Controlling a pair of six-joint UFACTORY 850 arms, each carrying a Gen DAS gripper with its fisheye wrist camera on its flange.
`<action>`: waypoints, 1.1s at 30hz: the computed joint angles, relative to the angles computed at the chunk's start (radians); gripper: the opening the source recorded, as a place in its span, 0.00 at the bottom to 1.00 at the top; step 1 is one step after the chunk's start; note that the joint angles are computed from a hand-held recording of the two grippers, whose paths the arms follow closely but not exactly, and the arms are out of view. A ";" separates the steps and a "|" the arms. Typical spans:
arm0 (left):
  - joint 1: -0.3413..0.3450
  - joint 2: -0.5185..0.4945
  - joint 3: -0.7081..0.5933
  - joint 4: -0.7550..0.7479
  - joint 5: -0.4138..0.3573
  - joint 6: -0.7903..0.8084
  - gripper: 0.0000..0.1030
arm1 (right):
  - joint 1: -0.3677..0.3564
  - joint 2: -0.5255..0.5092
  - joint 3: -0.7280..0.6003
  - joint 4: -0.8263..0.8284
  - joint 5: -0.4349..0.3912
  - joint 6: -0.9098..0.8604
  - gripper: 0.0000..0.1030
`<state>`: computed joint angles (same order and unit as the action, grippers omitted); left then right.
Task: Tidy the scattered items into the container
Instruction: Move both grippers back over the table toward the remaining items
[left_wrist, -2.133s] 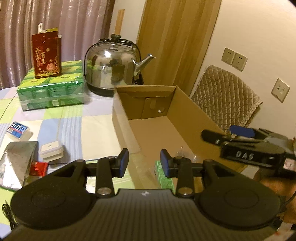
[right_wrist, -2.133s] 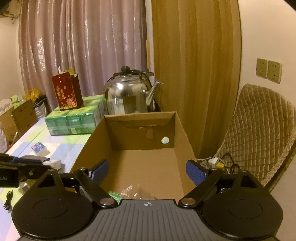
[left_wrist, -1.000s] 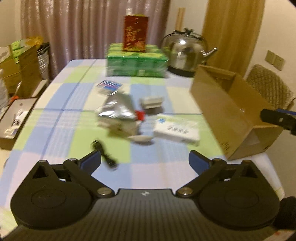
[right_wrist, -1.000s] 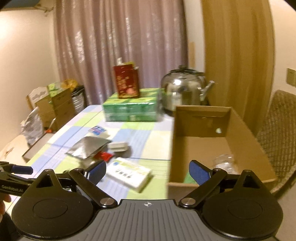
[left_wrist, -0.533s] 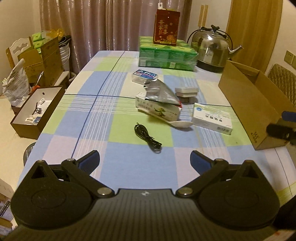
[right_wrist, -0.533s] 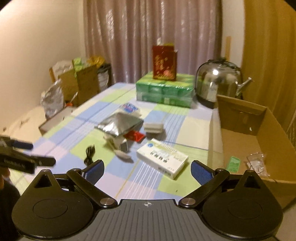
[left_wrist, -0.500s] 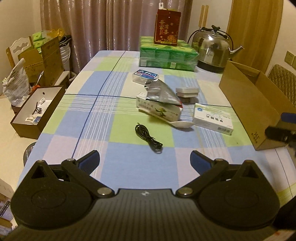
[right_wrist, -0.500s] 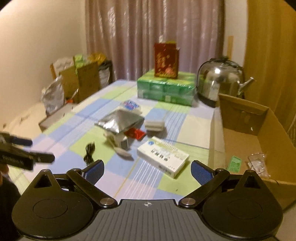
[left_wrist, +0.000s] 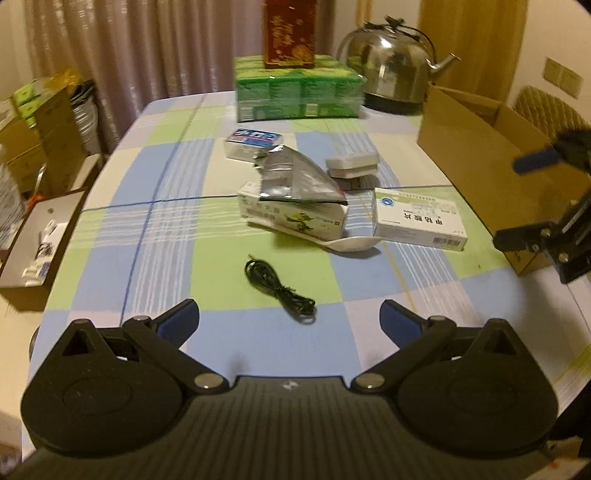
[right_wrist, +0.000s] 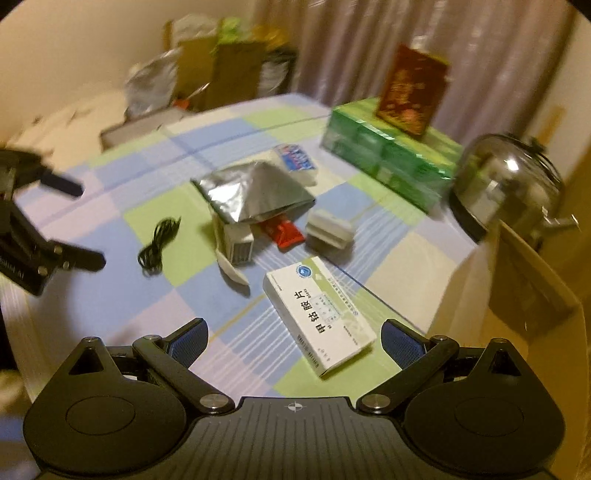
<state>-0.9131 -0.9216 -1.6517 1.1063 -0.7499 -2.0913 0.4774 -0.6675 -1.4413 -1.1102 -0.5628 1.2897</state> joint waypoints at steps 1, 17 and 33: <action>0.008 -0.002 -0.001 0.001 0.010 0.018 0.99 | -0.012 -0.012 -0.020 0.053 0.006 -0.090 0.95; 0.092 0.017 0.063 0.052 0.241 0.649 0.99 | -0.117 -0.195 -0.328 0.590 -0.082 -0.981 0.95; 0.179 -0.037 0.015 -0.320 0.368 1.776 0.64 | -0.172 -0.282 -0.439 0.760 -0.183 -1.192 0.88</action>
